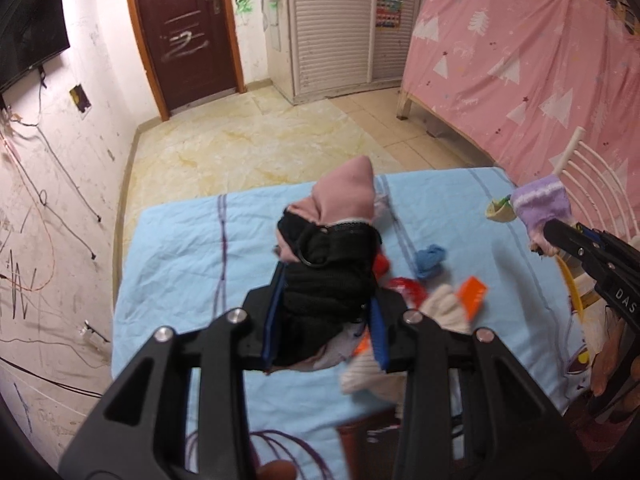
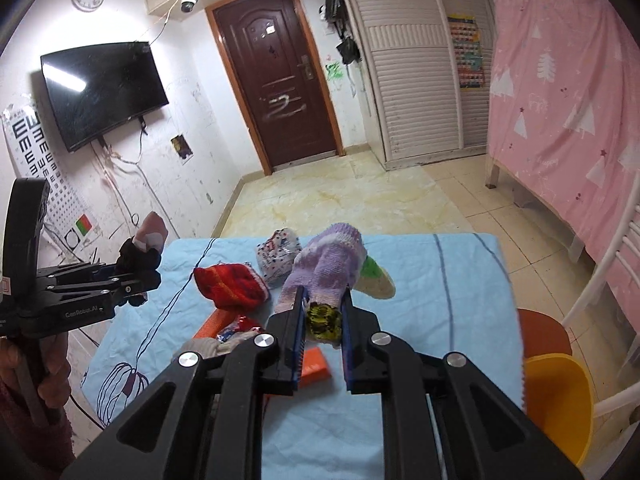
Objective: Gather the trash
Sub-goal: 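Carry both items to the yellow bin while the right tool opens to drop the sock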
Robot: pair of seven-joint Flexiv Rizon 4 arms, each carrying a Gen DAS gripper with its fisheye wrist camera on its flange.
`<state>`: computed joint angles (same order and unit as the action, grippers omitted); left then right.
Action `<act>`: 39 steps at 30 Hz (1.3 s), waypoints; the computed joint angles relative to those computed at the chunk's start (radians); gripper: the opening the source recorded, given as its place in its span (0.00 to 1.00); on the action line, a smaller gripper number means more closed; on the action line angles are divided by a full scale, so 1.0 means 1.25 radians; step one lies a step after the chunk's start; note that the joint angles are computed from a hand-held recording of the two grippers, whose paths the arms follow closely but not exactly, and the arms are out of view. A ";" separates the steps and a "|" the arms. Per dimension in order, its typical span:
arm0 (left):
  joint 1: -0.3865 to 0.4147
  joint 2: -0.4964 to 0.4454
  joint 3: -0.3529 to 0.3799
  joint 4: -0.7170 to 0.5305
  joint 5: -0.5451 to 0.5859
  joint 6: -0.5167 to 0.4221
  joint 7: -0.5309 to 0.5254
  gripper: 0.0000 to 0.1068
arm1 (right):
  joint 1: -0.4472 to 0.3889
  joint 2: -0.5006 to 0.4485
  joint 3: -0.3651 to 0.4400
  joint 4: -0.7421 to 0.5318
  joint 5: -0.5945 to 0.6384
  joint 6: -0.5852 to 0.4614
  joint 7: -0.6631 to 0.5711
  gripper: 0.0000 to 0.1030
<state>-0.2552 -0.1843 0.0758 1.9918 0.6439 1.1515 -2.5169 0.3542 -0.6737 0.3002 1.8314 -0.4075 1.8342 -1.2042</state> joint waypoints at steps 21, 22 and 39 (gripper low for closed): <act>-0.161 -0.173 -0.036 -0.202 -0.162 0.022 0.099 0.32 | -0.117 0.074 -0.087 0.213 0.058 0.197 0.047 0.08; -0.170 -0.184 -0.035 -0.216 -0.169 0.018 0.106 0.32 | -0.125 0.071 -0.087 0.216 0.054 0.200 0.052 0.08; -0.241 -0.402 -0.052 -0.484 -0.348 -0.082 0.264 0.32 | -0.304 -0.024 -0.035 0.182 -0.149 0.182 0.170 0.09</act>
<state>-0.5559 -0.6868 0.0112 1.3873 0.2088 1.0486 -2.1865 -0.0258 -0.7034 0.2564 2.0589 -0.5939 2.0616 -0.9918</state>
